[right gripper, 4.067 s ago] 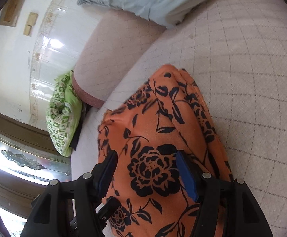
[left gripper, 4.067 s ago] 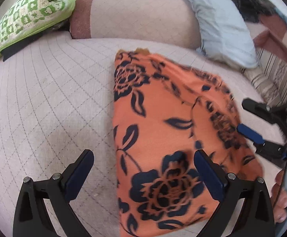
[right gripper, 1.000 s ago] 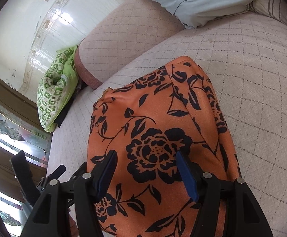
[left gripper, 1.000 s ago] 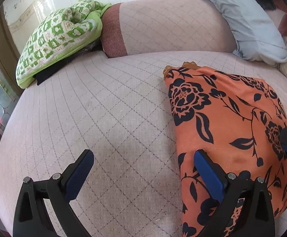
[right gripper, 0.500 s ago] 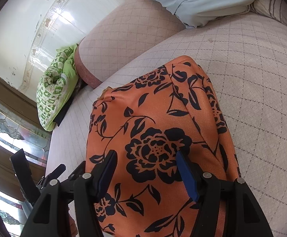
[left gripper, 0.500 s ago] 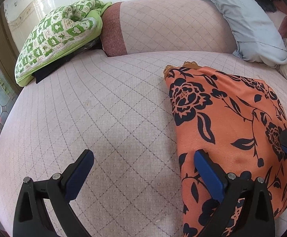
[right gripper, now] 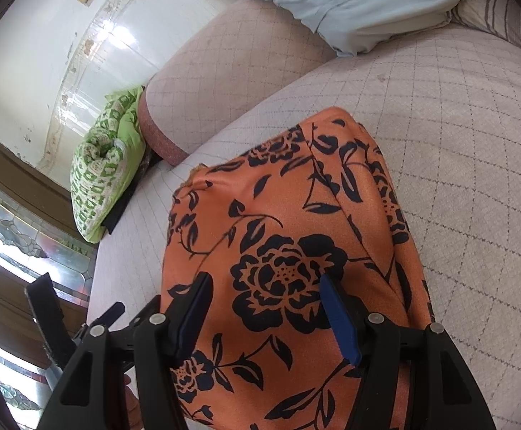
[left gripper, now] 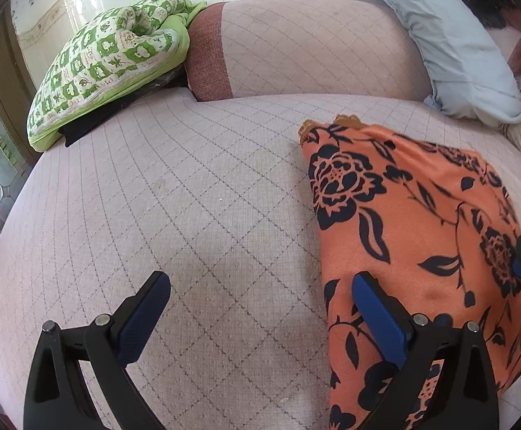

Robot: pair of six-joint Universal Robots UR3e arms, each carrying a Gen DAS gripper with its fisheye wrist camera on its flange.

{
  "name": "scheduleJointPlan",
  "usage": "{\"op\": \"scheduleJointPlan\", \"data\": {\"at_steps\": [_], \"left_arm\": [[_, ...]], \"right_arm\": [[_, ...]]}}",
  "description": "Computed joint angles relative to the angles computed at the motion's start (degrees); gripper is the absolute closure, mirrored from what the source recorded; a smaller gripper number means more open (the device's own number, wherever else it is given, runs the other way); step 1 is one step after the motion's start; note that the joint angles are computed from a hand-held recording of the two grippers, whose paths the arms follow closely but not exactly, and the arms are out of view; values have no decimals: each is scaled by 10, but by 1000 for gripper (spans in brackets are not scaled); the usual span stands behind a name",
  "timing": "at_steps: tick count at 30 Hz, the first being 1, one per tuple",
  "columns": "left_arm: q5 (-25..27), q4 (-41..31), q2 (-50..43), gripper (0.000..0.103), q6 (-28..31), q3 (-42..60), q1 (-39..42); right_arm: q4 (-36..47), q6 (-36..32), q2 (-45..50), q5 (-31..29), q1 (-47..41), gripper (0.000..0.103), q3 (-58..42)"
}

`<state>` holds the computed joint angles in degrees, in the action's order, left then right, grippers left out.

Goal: Fold small clothes

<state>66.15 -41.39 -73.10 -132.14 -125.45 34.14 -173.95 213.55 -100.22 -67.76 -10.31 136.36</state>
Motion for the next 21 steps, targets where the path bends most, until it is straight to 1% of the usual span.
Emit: {"op": "scheduleJointPlan", "data": {"at_steps": [3,5,10,14,21], "left_arm": [[-14,-8,12,2,2,-2,7],[-28,-15,25,2,8,-5,14],[-42,-27,47,2,16,-12,18],[-43,-31,50,2,17,-12,19],[-71,-83,63,2,43,-3,34]], "right_arm": [[-28,6,-29,2,-13,37,22],[-32,12,-44,3,-23,37,31],[-2,19,-66,7,-47,37,41],[8,10,-81,15,-62,37,48],[35,-1,-102,34,-88,37,58]]}}
